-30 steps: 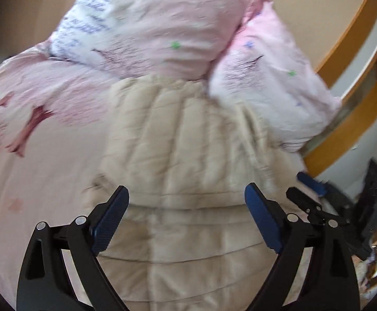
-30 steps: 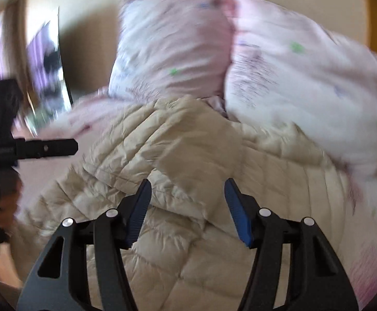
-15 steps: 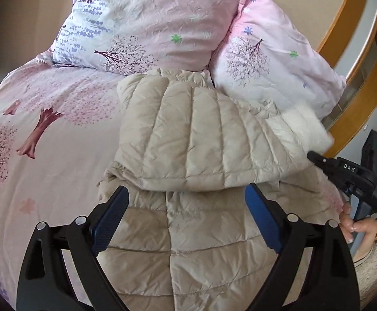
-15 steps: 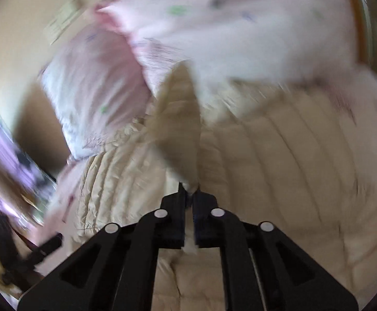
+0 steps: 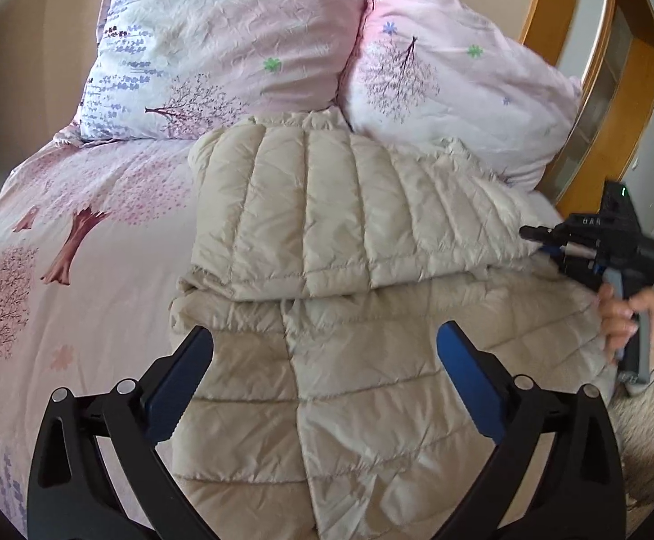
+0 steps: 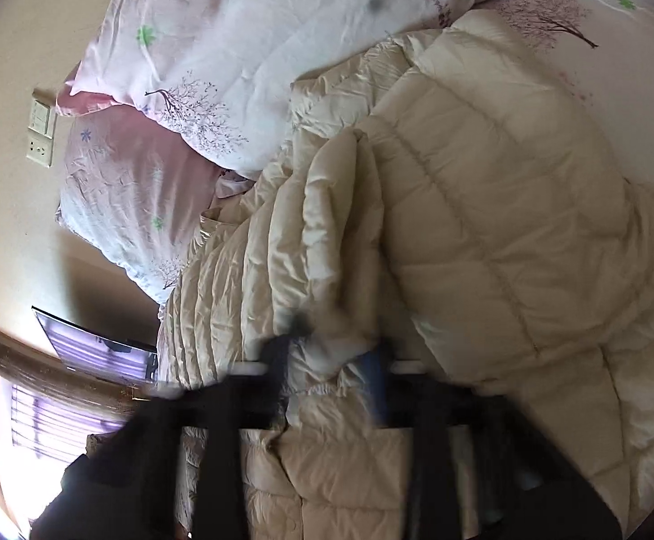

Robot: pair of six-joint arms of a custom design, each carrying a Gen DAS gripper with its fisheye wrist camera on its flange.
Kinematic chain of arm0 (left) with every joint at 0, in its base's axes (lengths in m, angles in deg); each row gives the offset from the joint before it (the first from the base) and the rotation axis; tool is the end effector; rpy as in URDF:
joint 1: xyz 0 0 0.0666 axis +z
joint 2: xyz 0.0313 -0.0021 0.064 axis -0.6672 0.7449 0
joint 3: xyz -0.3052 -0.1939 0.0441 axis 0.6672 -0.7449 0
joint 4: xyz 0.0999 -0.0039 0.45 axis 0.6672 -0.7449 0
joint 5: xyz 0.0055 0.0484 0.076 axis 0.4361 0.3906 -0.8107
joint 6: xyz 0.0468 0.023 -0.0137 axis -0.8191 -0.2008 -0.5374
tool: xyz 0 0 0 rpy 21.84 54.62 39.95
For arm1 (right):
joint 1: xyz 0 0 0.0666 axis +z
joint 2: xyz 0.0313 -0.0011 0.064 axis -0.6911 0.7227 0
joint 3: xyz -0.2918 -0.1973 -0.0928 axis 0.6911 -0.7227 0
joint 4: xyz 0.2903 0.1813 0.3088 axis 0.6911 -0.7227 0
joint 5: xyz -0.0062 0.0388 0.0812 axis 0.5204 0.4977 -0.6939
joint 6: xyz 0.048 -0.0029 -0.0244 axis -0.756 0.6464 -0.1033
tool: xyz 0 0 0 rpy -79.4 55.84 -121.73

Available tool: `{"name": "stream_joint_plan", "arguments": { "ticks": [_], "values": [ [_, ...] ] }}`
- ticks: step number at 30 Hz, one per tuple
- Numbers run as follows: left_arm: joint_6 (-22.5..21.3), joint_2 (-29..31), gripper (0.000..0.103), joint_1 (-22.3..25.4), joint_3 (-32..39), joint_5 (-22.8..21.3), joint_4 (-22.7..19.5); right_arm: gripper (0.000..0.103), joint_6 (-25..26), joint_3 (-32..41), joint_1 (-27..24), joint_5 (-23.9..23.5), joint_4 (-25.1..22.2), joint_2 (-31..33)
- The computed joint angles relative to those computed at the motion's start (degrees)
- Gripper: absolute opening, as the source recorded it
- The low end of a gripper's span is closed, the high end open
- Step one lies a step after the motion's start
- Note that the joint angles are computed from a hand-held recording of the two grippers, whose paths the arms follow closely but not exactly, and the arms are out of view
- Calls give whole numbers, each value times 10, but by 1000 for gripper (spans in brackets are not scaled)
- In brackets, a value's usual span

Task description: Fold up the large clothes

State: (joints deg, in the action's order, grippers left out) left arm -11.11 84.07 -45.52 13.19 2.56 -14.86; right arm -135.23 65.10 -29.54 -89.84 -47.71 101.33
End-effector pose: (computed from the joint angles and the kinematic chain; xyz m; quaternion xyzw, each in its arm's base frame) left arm 0.5436 -0.0509 0.4883 0.1847 0.8999 -0.1924 0.3451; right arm 0.5206 0.1360 0.4731 0.2891 0.8487 0.3031 0.3227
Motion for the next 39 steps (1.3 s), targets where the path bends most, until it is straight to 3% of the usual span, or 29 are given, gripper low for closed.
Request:
{"name": "stream_joint_plan", "arguments": {
  "ticks": [5,7,10,14,17,19,21,23,24,26,30,33,35,38,39],
  "values": [
    [-1,-3,101,7,-16,-12,-1,7,70,3,33,134,34,-32],
    [7,3,101,10,-13,-10,-7,7,76,10,37,164,10,-32],
    [17,10,101,14,-10,-5,-13,7,58,13,31,144,-33,-18],
    [20,7,101,14,-13,-9,-8,7,23,-6,19,107,-35,-17],
    [18,2,102,14,-18,-17,-4,7,24,-9,20,107,-49,-14],
    [16,1,102,14,-20,-20,-5,10,41,3,22,111,-87,-4],
    [16,0,102,16,-22,-19,-6,22,46,17,34,146,-110,3],
    [18,-4,102,18,-26,-22,-4,36,46,23,47,228,-123,-8],
    [20,-5,102,19,-28,-21,-2,36,51,18,53,268,-115,-18],
    [22,-5,102,21,-29,-19,-1,35,76,10,58,291,-90,-31],
    [21,-5,102,18,-28,-23,-4,25,127,11,47,216,-59,-33],
    [21,-7,102,16,-31,-29,-1,24,146,32,47,190,-74,-10],
    [23,-11,102,15,-34,-30,1,25,144,53,40,155,-102,19],
    [27,-12,102,14,-33,-42,-10,22,119,91,30,120,-182,74],
    [31,-10,102,13,-27,-57,-23,22,110,87,25,110,-180,77]
  ]
}}
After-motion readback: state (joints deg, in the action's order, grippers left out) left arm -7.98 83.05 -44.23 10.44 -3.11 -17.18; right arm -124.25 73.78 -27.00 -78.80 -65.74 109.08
